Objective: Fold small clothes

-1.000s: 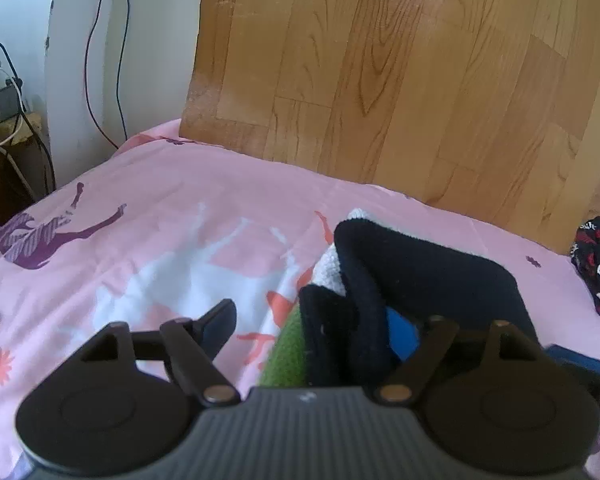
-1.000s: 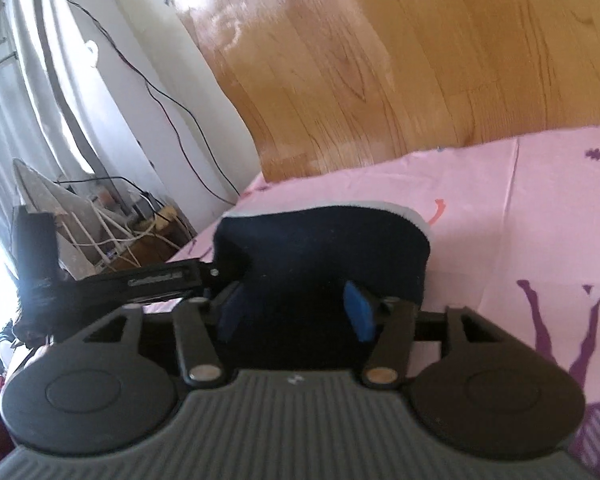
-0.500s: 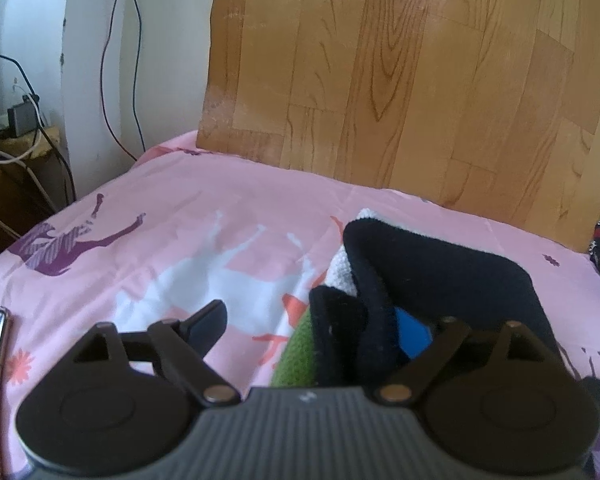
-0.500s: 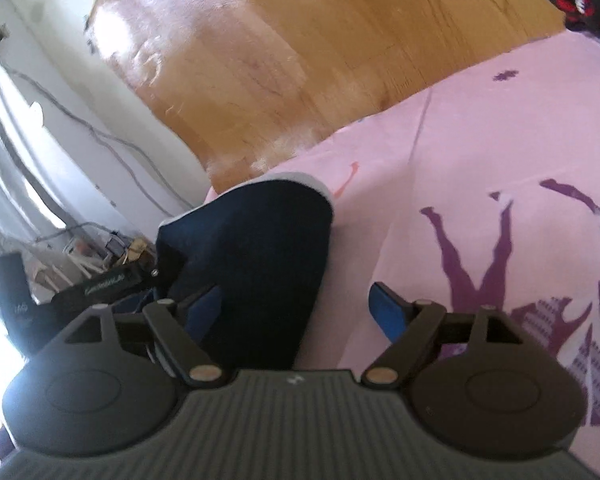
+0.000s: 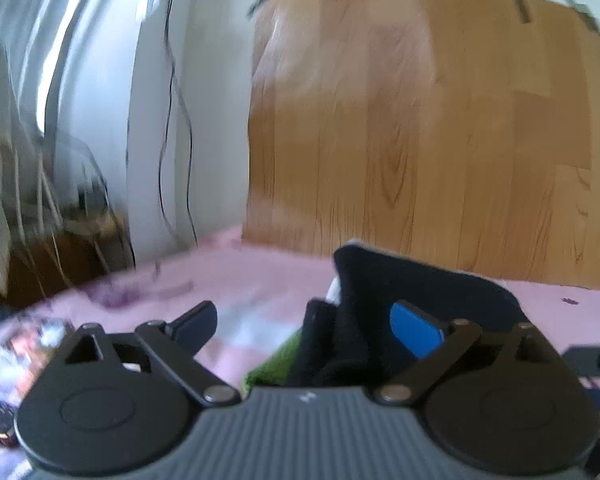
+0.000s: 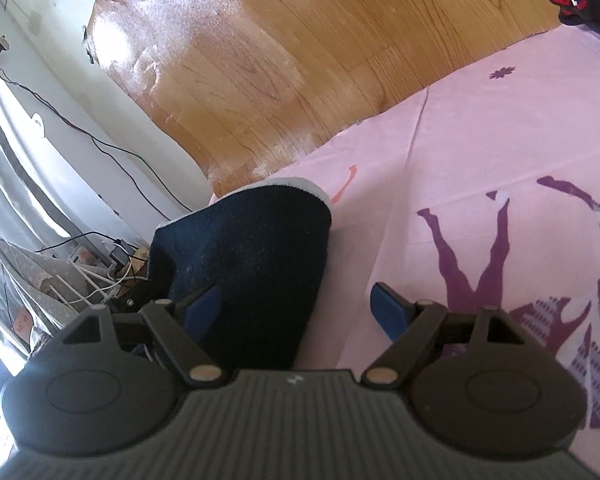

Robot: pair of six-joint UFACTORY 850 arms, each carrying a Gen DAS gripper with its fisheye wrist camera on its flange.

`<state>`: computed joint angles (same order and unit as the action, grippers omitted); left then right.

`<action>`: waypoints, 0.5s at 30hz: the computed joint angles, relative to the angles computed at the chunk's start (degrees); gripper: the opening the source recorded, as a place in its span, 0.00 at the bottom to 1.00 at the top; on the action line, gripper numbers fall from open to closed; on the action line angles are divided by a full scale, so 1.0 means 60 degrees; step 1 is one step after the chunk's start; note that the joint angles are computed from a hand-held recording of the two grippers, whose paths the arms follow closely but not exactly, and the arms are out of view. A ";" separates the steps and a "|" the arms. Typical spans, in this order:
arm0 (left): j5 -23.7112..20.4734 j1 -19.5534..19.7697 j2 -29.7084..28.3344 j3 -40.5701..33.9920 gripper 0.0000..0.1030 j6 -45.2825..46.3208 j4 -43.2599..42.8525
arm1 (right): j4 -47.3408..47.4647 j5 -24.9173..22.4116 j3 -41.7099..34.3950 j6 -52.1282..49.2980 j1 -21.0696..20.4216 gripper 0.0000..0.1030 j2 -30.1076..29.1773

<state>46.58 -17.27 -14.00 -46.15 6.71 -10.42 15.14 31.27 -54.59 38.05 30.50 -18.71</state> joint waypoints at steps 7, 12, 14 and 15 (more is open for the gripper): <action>0.2007 -0.0462 0.0082 0.0526 1.00 0.0938 -0.0832 | -0.0154 0.0140 0.0056 0.0188 -0.0015 0.82 0.0004; 0.2008 -0.0412 0.0112 0.0526 1.00 0.0617 -0.1000 | -0.0339 0.0302 0.0135 0.0441 -0.0050 0.82 0.0027; 0.2084 -0.0347 0.0103 0.0531 1.00 0.0450 -0.0931 | -0.0379 0.0368 0.0158 0.0515 -0.0052 0.82 0.0026; 0.2151 -0.0338 0.0104 0.0565 1.00 0.0415 -0.0915 | -0.0417 0.0398 0.0172 0.0565 -0.0058 0.82 0.0031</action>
